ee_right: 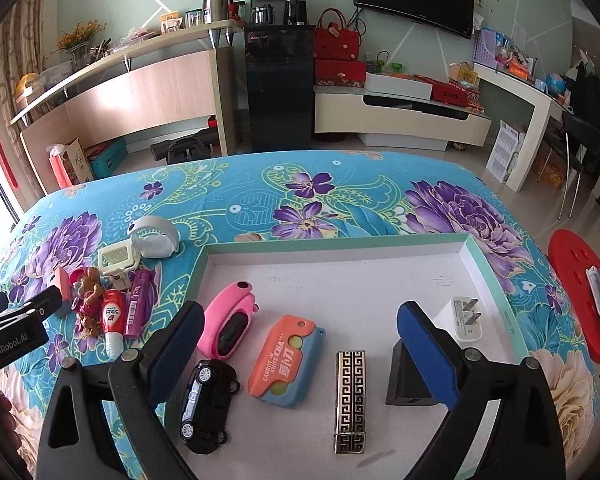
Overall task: Organize rigid objects
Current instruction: 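Withdraw both grippers from the tray toward the remaining objects, then reach left gripper to the blue-pink knife toy while right reaches the pink dog figure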
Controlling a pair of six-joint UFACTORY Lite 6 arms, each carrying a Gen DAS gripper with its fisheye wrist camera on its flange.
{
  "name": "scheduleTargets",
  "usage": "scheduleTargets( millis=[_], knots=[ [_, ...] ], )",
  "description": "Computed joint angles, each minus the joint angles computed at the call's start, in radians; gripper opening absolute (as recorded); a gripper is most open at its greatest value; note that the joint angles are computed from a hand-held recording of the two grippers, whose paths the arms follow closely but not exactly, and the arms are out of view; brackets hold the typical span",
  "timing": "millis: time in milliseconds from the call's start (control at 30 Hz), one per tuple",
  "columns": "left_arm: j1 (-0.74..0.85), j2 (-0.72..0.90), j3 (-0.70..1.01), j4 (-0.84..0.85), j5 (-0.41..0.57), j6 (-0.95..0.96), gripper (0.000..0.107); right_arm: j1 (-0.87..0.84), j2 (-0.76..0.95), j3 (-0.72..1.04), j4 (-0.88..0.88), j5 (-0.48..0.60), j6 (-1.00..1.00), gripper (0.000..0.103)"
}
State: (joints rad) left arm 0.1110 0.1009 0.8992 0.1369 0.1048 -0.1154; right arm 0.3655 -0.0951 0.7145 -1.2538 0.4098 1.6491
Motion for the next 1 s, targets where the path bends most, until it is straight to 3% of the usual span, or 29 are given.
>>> scheduleTargets(
  millis=[300, 500, 1000],
  knots=[
    [0.18, 0.048, 0.047, -0.72, 0.034, 0.735, 0.103, 0.047, 0.043, 0.033, -0.08, -0.049, 0.098, 0.097],
    [0.285, 0.125, 0.116, -1.005, 0.08, 1.021, 0.103, 0.098, 0.128, 0.132, -0.036, -0.046, 0.053, 0.097],
    [0.437, 0.297, 0.233, -1.333, 0.158, 1.316, 0.103, 0.241, 0.437, 0.524, -0.02, -0.024, 0.019, 0.098]
  ],
)
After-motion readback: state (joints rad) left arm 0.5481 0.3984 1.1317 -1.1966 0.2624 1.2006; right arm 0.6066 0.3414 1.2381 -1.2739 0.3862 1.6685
